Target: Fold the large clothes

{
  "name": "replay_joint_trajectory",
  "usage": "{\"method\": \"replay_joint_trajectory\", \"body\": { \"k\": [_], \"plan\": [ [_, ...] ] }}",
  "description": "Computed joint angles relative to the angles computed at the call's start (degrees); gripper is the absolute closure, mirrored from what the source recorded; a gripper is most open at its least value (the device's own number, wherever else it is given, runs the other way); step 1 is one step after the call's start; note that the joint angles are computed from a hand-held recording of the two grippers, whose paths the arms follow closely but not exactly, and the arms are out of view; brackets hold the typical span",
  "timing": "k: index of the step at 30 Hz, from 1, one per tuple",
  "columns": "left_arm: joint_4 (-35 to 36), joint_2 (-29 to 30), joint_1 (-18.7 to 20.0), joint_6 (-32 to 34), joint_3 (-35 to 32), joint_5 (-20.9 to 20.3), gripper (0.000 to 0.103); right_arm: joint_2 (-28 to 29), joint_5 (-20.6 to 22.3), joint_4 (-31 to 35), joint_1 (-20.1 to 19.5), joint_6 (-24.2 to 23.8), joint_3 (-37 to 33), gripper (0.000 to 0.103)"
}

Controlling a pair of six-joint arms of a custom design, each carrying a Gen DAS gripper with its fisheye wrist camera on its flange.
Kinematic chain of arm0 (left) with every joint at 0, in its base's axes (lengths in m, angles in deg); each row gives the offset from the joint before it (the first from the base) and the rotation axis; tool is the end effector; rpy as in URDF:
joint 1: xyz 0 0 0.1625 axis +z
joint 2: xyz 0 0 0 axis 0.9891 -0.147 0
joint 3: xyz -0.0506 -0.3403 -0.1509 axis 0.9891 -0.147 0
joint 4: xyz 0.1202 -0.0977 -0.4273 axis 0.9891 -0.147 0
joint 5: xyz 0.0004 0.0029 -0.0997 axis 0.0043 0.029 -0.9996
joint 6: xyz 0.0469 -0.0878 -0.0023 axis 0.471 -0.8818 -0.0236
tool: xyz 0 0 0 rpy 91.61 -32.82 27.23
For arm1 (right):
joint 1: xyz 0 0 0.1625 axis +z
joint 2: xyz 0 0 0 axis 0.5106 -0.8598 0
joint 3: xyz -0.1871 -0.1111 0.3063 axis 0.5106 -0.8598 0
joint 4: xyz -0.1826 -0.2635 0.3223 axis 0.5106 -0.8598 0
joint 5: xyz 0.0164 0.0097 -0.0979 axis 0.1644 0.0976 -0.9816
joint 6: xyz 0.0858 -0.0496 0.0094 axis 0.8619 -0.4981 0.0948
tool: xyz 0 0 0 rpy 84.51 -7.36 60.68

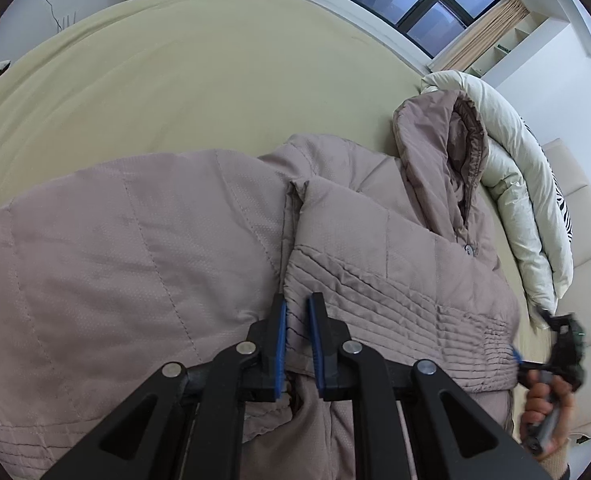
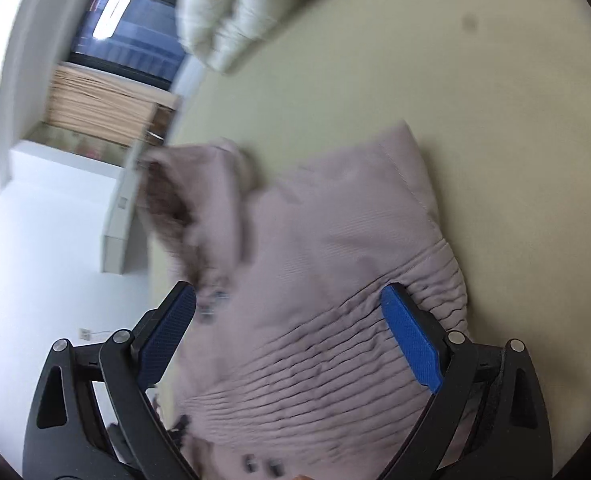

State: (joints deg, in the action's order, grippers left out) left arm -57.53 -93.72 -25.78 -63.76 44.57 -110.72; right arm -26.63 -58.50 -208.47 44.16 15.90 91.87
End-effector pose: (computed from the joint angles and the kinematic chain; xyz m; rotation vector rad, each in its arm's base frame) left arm -0.1948 -0.6187 0.2407 -0.0503 2.7108 -0.7331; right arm -0.0283 -0.6271 0.3974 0.7081 2.8249 -1.1244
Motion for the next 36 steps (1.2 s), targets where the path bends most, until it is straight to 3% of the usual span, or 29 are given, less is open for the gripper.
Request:
{"method": "replay_joint_trajectory", "body": {
  "k": [2,5,7,9,10,12,16,22,25,28,32,34,35,36],
  "plan": [
    [-0.2,0.0,-0.3,0.9,0.3,0.7,0.088,0.3,1.7,-2.5,-1.0,-2.7,1.1,0.008],
    [-2.8,-0.9,0.0,1.4,1.4,-0.3,0.086,-0.6,-1.8,-0.4,1.0,-5.1,0.9,0.008],
    [-3.8,-3.1,-0.5,0.7,3.0,-0.3,0.078,-2.7,-7.2,0.2,3.9,-4.1,1.9,0.008],
    [-5.3,-7.1,-1.8,0.6,6.3,0.7,0.058,-5.4,-7.9,-1.2,6.1,-5.5,4.5,0.008],
    [-6.1,-9.5,-2.5,0.1,8.1,1.4,0.055,-7.3,-7.1,-1.7,6.3,-7.0,6.6,0.008],
    [-6.3,-16.4,-3.8,-2.4,13.0,3.0,0.047,-10.2,-7.9,-0.4,9.0,-8.6,9.5,0.008],
    [-1.8,-34.0,-5.7,-12.5,23.4,7.2,0.043,-15.9,-6.3,2.2,12.4,-7.7,17.2,0.008],
    [22.4,-64.3,-9.3,-34.3,34.3,16.2,0.040,-22.2,-3.6,2.5,14.9,-3.3,27.7,0.008],
    [25.5,-72.7,-7.5,-40.5,37.1,15.6,0.040,-24.5,-3.2,2.5,16.0,-1.8,31.8,0.008],
    [18.0,-74.6,-3.1,-40.5,39.8,12.5,0.039,-26.5,-3.0,3.2,17.6,0.6,34.3,0.008],
    [1.9,-69.5,3.0,-35.3,40.6,10.7,0.040,-26.7,-4.2,2.7,19.4,1.3,35.2,0.008],
    [-3.2,-66.7,5.5,-34.8,39.7,9.5,0.051,-27.0,-4.9,3.0,20.1,1.7,35.1,0.008],
    [-4.3,-65.2,6.2,-34.2,38.8,9.5,0.070,-27.9,-4.9,3.3,19.7,1.5,35.3,0.008],
    [-5.8,-63.9,6.6,-33.0,38.0,9.6,0.079,-28.5,-4.7,3.1,19.4,1.6,35.6,0.008]
  ]
}}
